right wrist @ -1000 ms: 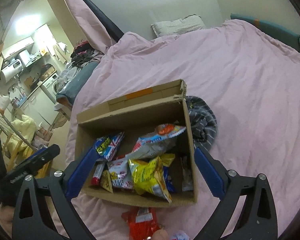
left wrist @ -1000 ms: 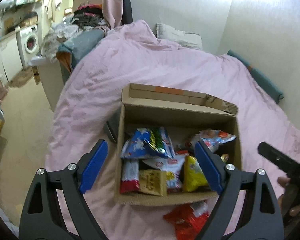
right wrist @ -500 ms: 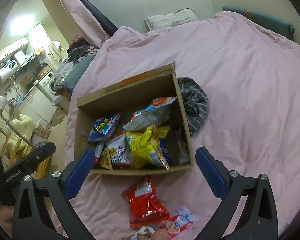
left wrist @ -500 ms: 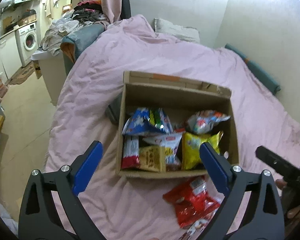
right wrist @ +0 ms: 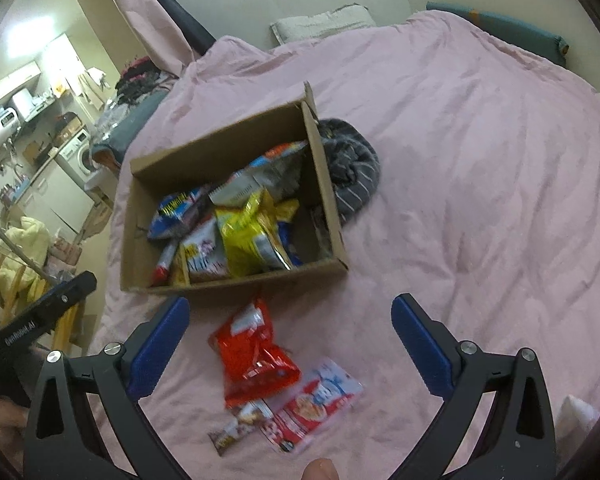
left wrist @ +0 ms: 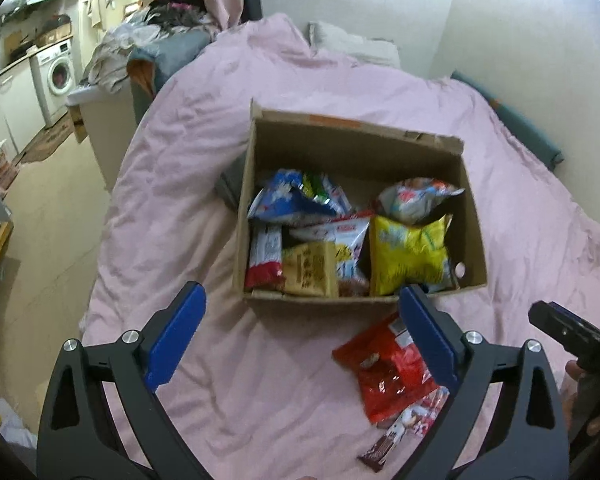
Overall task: Organize snacks
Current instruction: 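Withdraw both tools from the box back toward the remaining snacks, then grasp the red chips bag with the right gripper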
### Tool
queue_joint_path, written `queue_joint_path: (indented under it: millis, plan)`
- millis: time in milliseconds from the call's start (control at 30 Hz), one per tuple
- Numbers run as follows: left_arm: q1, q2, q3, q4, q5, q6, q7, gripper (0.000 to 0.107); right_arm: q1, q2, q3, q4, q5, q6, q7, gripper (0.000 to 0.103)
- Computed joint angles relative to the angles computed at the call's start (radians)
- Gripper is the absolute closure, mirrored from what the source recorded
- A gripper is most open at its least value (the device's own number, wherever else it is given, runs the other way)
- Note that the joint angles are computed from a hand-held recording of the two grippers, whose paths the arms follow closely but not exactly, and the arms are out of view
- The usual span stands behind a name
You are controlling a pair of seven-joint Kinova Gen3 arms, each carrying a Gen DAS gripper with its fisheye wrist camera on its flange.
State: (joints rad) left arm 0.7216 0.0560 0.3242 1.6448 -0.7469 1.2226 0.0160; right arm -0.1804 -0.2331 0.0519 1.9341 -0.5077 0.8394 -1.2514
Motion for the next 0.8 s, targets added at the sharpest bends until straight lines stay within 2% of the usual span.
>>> queue_joint_path:
  millis: [67,100,200,267,367,467,567,667,800]
  plan:
    - [0.001,0.012,0.000,-0.012,0.018,0.023,-0.010,0.009,0.008,-0.002,-0.006,0.009,0.026,0.000,-0.007,0.000]
    - [0.002,0.013,-0.002,-0.011,0.024,0.024,-0.017,0.004,0.009,-0.003,-0.005,0.011,0.032,-0.001,-0.007,0.000]
    - [0.012,0.018,-0.015,-0.011,0.035,0.035,-0.006,0.004,0.014,-0.005,0.003,0.021,0.042,-0.004,-0.001,0.000]
    - [-0.015,0.008,-0.010,0.003,0.070,-0.002,-0.020,0.004,0.015,-0.003,0.015,0.023,0.034,0.005,0.011,0.000]
    - [-0.011,0.025,-0.015,-0.010,0.097,-0.004,-0.059,0.005,0.019,0.021,0.034,0.013,0.001,0.043,0.030,0.000]
    - [-0.021,0.039,-0.025,-0.023,0.160,-0.026,-0.108,0.005,0.035,0.084,0.049,-0.013,-0.052,0.131,0.053,0.000]
    - [-0.036,0.047,-0.041,-0.019,0.235,-0.054,-0.141,0.005,0.062,0.169,0.016,-0.046,-0.052,0.221,0.031,0.000]
    - [-0.050,0.049,-0.053,-0.021,0.283,-0.066,-0.164,0.005,0.067,0.224,-0.037,-0.068,-0.037,0.244,0.010,0.000]
    - [-0.045,0.052,-0.057,-0.031,0.283,-0.042,-0.164,0.005,0.027,0.293,-0.109,-0.114,0.002,0.244,-0.028,0.000]
